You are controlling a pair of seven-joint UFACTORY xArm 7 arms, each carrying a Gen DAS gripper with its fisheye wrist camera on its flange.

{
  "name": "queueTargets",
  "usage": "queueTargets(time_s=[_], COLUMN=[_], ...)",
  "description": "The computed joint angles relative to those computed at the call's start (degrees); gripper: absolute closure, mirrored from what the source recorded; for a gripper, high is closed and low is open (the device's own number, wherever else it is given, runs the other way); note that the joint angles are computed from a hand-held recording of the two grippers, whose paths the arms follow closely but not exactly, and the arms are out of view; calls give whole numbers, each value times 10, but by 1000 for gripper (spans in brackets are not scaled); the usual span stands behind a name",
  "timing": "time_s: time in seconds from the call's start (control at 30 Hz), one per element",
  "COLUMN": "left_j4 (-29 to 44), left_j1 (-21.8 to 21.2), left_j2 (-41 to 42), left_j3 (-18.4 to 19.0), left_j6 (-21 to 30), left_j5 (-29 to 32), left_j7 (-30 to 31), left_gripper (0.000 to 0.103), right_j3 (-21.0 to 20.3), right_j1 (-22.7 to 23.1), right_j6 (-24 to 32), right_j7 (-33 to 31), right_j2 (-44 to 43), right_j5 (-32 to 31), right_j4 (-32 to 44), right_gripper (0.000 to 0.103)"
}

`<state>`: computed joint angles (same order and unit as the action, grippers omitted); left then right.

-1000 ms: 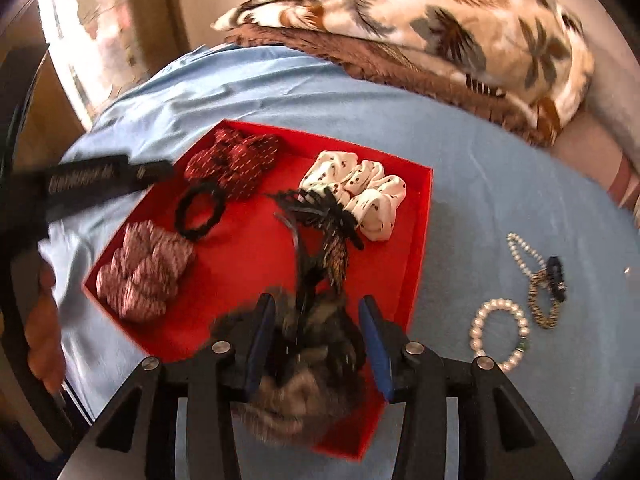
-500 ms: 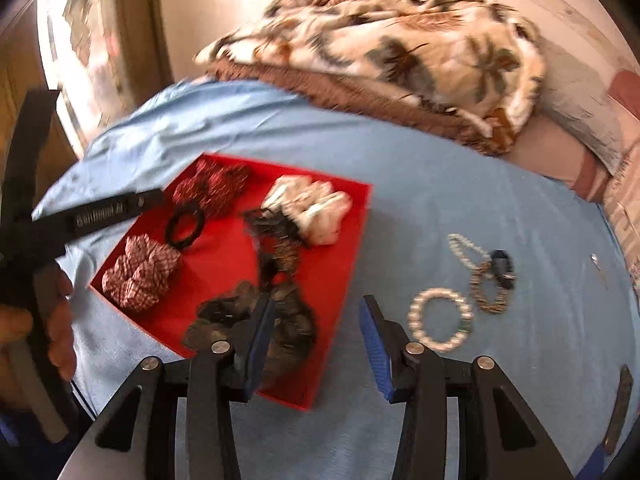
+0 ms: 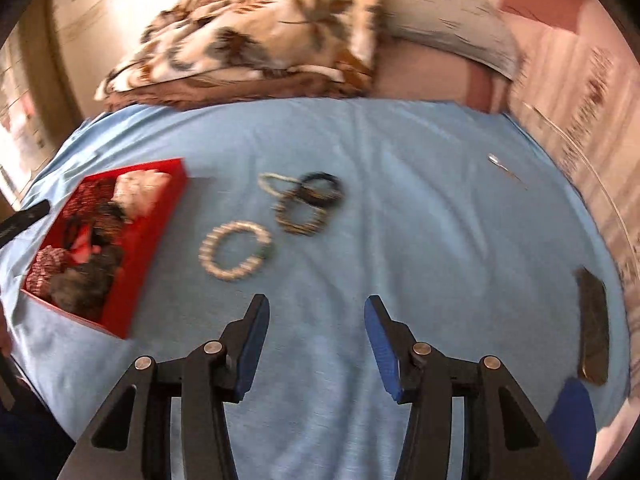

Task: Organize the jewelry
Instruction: 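Withdraw both tools from the tray toward the remaining jewelry, then grasp the large pearl bracelet with the left tool while the right tool grasps a black hair tie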

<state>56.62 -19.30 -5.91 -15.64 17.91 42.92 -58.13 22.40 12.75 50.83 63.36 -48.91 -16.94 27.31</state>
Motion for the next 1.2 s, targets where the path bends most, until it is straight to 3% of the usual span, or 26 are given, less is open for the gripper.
queueTargets(time_s=[0.13, 0.23, 0.3, 0.43, 0.5, 0.63, 0.73, 0.83, 0.87, 0.93, 0.97, 1.17, 1.2], left_j4=[-4, -6, -5, 28, 51, 94, 129, 176, 194, 220, 230, 300, 306], left_j1=[-15, -39, -55, -60, -78, -119, -152, -184, -196, -216, -225, -253, -254], left_j2=[-11, -19, -23, -6, 15, 67, 104, 149, 167, 192, 202, 266, 272], left_j3=[-12, -17, -23, -58, -60, -44, -32, -21, -16, -3, 5, 43, 46], left_j6=[-18, -15, -16, 22, 41, 53, 82, 117, 131, 153, 160, 194, 195], left_j5=[-11, -77, -116, -68, -78, -133, -111, -113, -111, -109, -107, -127, -135], left_j7=[17, 69, 104, 84, 90, 136, 127, 154, 159, 164, 163, 168, 172], left_gripper=[60, 60, 60, 60, 60, 59, 59, 59, 59, 59, 59, 59, 59], right_j3=[-29, -53, -71, -95, -107, -125, -153, -208, -214, -227, -250, -328, -326], right_j1=[10, 1, -10, -40, -55, -74, -74, -51, -52, -50, -34, 37, 35], right_j6=[15, -2, -32, -105, -153, -228, -270, -310, -322, -345, -360, -406, -410], right_j7=[-15, -34, -47, -75, -94, -140, -183, -255, -272, -309, -337, -462, -472], right_j2=[-69, -95, -99, -78, -56, -13, 22, 76, 90, 124, 146, 251, 266], right_j5=[10, 18, 27, 39, 43, 54, 78, 117, 122, 134, 151, 236, 243], right_j4=[-46, -71, -86, -103, -109, -116, -115, -92, -86, -69, -59, -6, 3], right_gripper=[49, 49, 49, 49, 50, 49, 49, 50, 51, 72, 75, 75, 75])
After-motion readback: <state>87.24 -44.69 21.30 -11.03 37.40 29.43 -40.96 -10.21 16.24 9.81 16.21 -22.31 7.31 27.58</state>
